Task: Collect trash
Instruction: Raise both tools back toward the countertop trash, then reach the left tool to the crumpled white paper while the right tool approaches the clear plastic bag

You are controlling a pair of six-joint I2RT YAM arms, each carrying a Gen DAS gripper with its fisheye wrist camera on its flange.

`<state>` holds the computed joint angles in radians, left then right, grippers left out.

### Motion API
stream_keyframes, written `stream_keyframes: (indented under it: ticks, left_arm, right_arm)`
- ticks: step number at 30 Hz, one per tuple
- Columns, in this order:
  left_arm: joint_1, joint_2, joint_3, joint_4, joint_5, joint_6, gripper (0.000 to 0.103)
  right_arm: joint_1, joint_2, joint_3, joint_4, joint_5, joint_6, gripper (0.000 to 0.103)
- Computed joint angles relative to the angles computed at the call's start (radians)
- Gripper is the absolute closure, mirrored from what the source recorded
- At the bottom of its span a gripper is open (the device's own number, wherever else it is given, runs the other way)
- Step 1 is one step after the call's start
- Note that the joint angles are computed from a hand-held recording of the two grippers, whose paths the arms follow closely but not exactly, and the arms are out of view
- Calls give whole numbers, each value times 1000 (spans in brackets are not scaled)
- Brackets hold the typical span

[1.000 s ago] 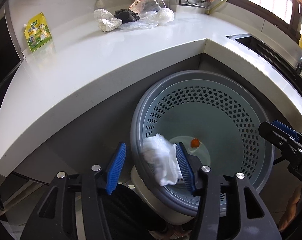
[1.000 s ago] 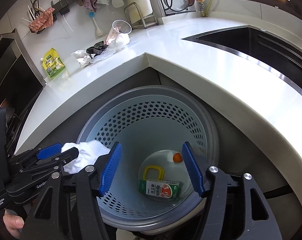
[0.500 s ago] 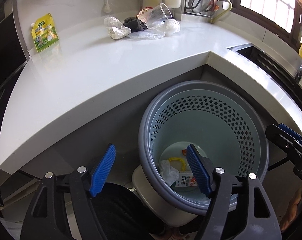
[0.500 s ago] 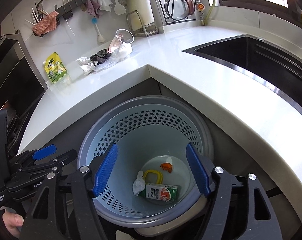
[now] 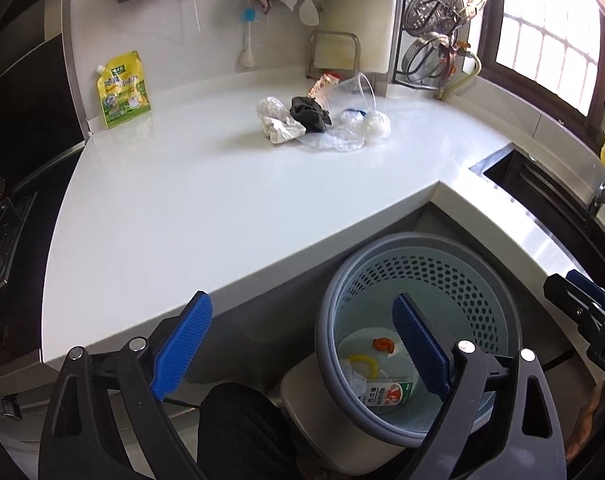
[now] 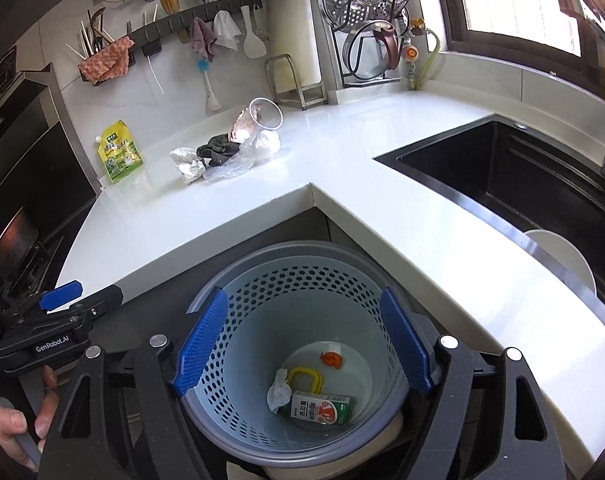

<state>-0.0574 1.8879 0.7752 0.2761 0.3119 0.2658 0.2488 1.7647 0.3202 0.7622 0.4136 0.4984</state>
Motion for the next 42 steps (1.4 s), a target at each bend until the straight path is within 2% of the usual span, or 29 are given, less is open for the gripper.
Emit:
stream_keyframes:
  ticks: [4, 8, 15, 31, 35, 38, 42]
  left_arm:
    - [7, 21, 79, -35, 12, -22, 12]
    - [2, 65, 160, -15, -16, -53, 9]
    - [-9, 199, 400, -70, -78, -102, 9]
    - [-59, 567, 1021, -332, -162, -142, 7]
    - [-69, 653, 1169, -414, -167, -146, 7]
    - [-74, 702, 1251, -459, -165, -151, 7]
    - [-76, 731, 1293, -477, -169, -147, 7]
  right_arm:
    - [-21, 6, 66, -47, -5, -35, 28]
    - [-66, 51, 178, -103, -45, -79, 28]
    - [-129, 128, 402, -213, -113, -154, 28]
    - [-207, 501, 1071, -566, -242, -217, 28]
    - [-213, 585, 1222, -643, -225, -221, 28]
    - [-221, 646, 1329, -705, -222, -212, 28]
    - [-230, 730, 1471, -791, -217, -198, 28]
